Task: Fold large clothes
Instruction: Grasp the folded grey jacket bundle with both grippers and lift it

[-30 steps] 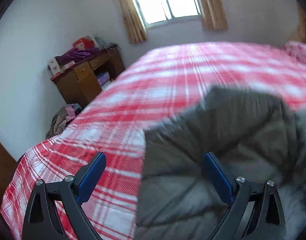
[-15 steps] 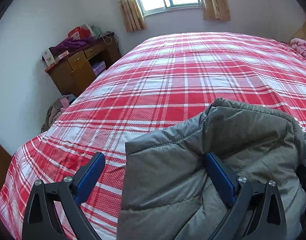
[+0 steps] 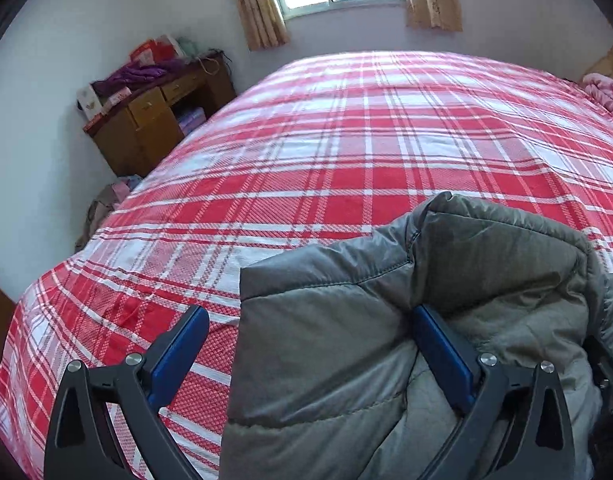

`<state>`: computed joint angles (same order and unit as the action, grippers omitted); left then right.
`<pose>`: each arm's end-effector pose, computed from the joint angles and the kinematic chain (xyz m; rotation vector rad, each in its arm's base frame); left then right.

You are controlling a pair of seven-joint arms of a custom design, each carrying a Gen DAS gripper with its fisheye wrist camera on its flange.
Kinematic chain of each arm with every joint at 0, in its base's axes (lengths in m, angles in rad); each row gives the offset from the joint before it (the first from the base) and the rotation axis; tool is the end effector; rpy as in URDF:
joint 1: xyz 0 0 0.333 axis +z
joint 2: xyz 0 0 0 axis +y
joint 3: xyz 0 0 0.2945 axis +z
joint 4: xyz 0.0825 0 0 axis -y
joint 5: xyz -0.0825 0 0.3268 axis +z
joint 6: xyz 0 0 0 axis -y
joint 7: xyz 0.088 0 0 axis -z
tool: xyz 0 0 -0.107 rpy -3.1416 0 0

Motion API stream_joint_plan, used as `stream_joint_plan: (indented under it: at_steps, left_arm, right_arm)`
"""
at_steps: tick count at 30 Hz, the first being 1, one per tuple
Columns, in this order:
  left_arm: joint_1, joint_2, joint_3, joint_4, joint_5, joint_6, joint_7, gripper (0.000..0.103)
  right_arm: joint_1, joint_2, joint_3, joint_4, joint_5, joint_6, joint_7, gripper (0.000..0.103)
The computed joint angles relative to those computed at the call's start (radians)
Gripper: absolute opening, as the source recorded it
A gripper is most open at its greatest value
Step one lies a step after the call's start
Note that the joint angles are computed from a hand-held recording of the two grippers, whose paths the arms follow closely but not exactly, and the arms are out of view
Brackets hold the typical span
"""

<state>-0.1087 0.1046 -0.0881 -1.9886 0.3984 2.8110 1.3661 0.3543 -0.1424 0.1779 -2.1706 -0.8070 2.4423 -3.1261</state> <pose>0.5575 -0.1285 0.5001 -1.4542 2.0091 -0.5879 0.4243 0.2525 0.5027 -1.2566 2.1740 -0.6983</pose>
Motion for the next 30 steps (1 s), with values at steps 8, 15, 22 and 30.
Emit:
stream_joint_plan:
  at_steps: [8,15,22,30]
  left_arm:
    - [0.085,-0.258,0.010,-0.173,-0.839,-0.185,0.752,0.101]
    - [0.077,-0.314,0.020,-0.302,-0.907,-0.142,0.863,0.101]
    - [0.049,-0.343,-0.009,-0.393,-0.854,0.006,0.850,0.102]
    - [0.035,-0.360,-0.031,-0.448,-0.778,0.115,0.785,0.101]
  right_arm:
    - [0.006,-0.197,0.063,-0.119,0.013,-0.036,0.054,0.079]
    - [0.023,-0.333,0.119,-0.299,0.034,-0.012,0.195,0.083]
    - [-0.030,-0.343,0.108,-0.370,0.030,0.164,0.211,0.085]
    - [-0.040,-0.305,0.149,-0.320,0.019,0.108,0.172,0.073]
